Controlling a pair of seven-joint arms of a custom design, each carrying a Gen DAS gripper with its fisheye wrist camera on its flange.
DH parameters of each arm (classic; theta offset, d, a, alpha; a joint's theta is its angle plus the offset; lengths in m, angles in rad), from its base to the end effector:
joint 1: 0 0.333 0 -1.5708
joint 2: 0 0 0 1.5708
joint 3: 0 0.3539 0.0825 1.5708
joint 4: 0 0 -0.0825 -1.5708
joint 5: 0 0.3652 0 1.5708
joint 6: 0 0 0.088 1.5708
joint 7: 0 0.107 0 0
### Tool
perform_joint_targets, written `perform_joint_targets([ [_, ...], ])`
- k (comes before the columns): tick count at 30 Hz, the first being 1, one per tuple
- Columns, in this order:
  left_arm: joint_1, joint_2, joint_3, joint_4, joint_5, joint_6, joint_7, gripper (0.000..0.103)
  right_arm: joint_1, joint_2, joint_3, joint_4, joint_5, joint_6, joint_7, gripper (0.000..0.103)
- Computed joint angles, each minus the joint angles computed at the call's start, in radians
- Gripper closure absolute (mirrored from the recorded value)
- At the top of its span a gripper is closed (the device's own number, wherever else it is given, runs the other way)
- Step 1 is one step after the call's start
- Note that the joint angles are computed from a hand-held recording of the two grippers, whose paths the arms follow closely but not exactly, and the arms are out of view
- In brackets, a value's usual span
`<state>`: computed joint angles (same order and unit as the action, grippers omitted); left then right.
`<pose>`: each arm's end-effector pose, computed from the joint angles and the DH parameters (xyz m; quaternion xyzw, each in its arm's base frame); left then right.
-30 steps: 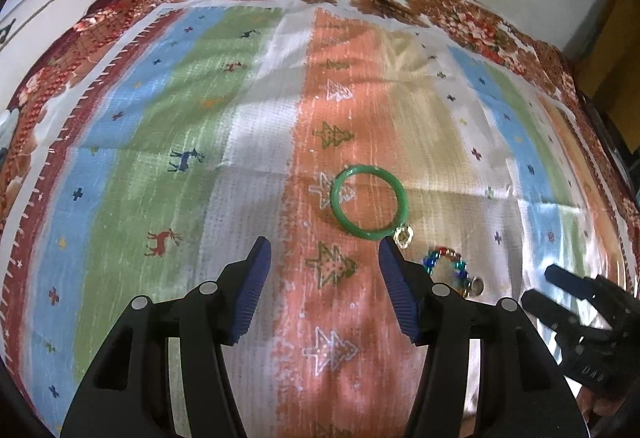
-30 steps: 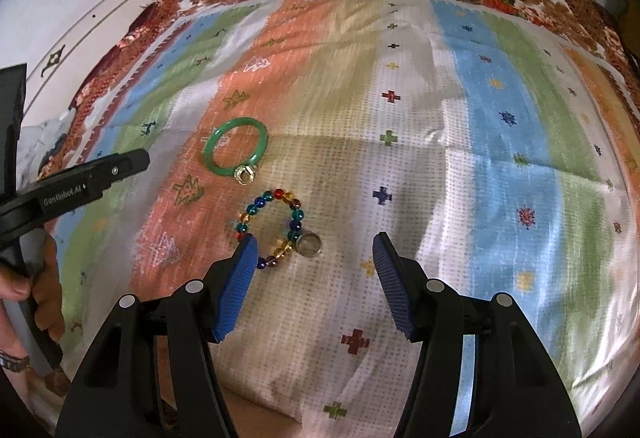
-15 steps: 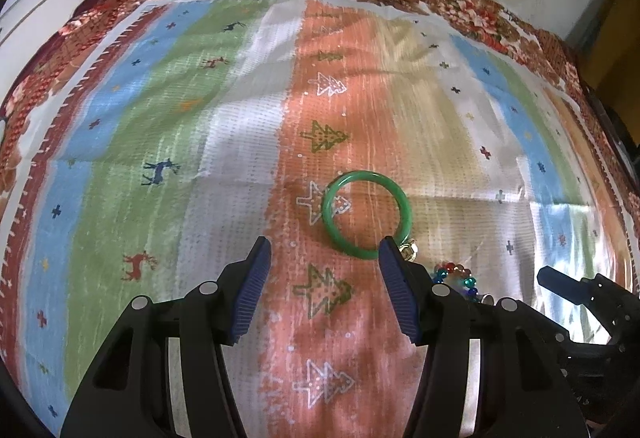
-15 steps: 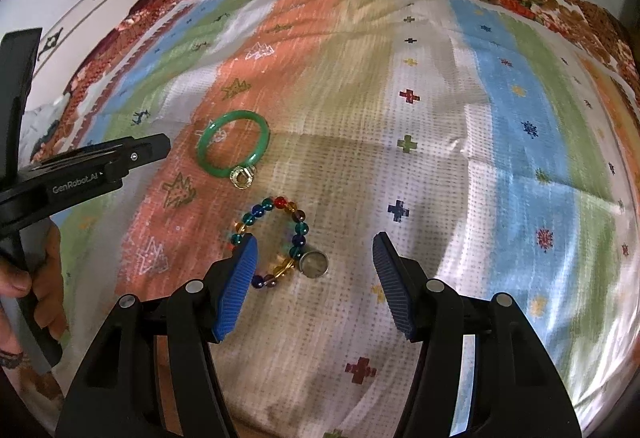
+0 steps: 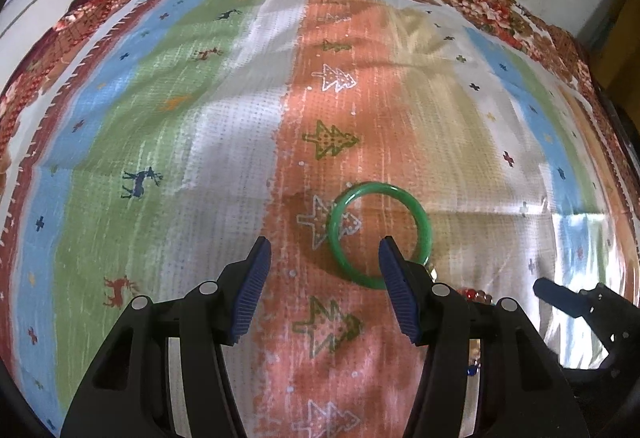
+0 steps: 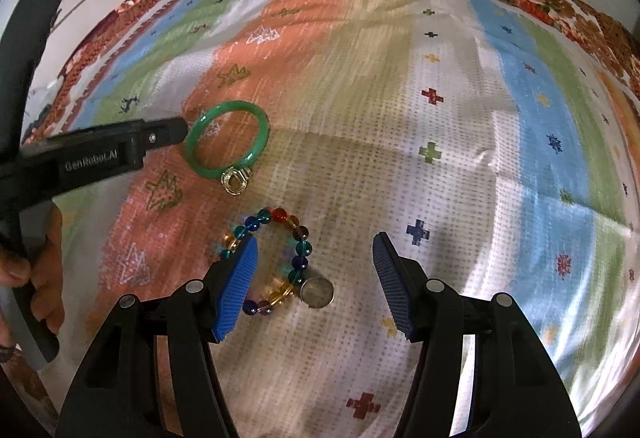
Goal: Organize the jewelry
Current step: 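Grasp the green jade bangle with left gripper while right grasps multicolour bead bracelet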
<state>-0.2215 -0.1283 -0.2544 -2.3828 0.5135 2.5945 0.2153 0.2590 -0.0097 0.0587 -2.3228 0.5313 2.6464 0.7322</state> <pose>0.4293 -0.2352 0.4520 -0.8293 0.5041 -0.1807 0.1599 0.4978 0.1496 0.4266 -0.8886 0.3984 -0.0578 0.2196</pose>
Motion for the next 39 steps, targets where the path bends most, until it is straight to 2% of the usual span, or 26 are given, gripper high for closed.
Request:
perform_joint_targets([
  [7, 0.000, 0.052, 0.008, 0.036, 0.006, -0.012, 0.033, 0.047, 0.005, 0.032, 0.006, 0.016, -0.022, -0.001, 0.007, 0.043],
  [10, 0.000, 0.069, 0.015, 0.041, -0.001, -0.008, 0.042, 0.047, 0.009, 0.041, 0.009, 0.009, -0.069, 0.027, 0.036, 0.044],
  [12, -0.001, 0.078, 0.018, 0.043, -0.006, -0.011, 0.052, 0.051, 0.012, 0.044, 0.012, 0.001, -0.088, 0.048, 0.039, 0.044],
  [13, -0.002, 0.083, 0.019, 0.045, -0.012, -0.018, 0.059, 0.054, 0.015, 0.044, 0.015, -0.007, -0.099, 0.066, 0.040, 0.048],
  [15, -0.005, 0.090, 0.018, 0.052, -0.003, -0.047, 0.060, 0.063, 0.018, 0.044, 0.016, -0.015, -0.117, 0.088, 0.047, 0.069],
  [16, -0.007, 0.094, 0.017, 0.060, 0.000, -0.067, 0.065, 0.066, 0.018, 0.045, 0.015, -0.016, -0.132, 0.089, 0.060, 0.072],
  [18, -0.012, 0.097, 0.017, 0.066, 0.002, -0.091, 0.075, 0.075, 0.016, 0.047, 0.015, -0.008, -0.121, 0.069, 0.051, 0.086],
  [19, -0.012, 0.095, 0.019, 0.063, -0.002, -0.090, 0.079, 0.082, 0.015, 0.048, 0.014, -0.007, -0.127, 0.066, 0.054, 0.090],
  [20, -0.012, 0.094, 0.020, 0.062, -0.007, -0.096, 0.083, 0.092, 0.016, 0.047, 0.015, -0.010, -0.133, 0.071, 0.056, 0.091],
  [21, -0.011, 0.093, 0.021, 0.061, -0.008, -0.102, 0.083, 0.096, 0.017, 0.046, 0.016, -0.014, -0.135, 0.078, 0.051, 0.091],
  [28, -0.003, 0.062, 0.028, 0.022, -0.051, -0.054, 0.111, 0.097, 0.017, 0.035, 0.017, -0.027, -0.113, 0.093, 0.017, 0.093],
  [39, -0.006, 0.002, 0.012, 0.014, -0.061, -0.077, 0.098, 0.096, 0.019, -0.025, 0.008, -0.040, -0.040, 0.077, -0.027, 0.093],
])
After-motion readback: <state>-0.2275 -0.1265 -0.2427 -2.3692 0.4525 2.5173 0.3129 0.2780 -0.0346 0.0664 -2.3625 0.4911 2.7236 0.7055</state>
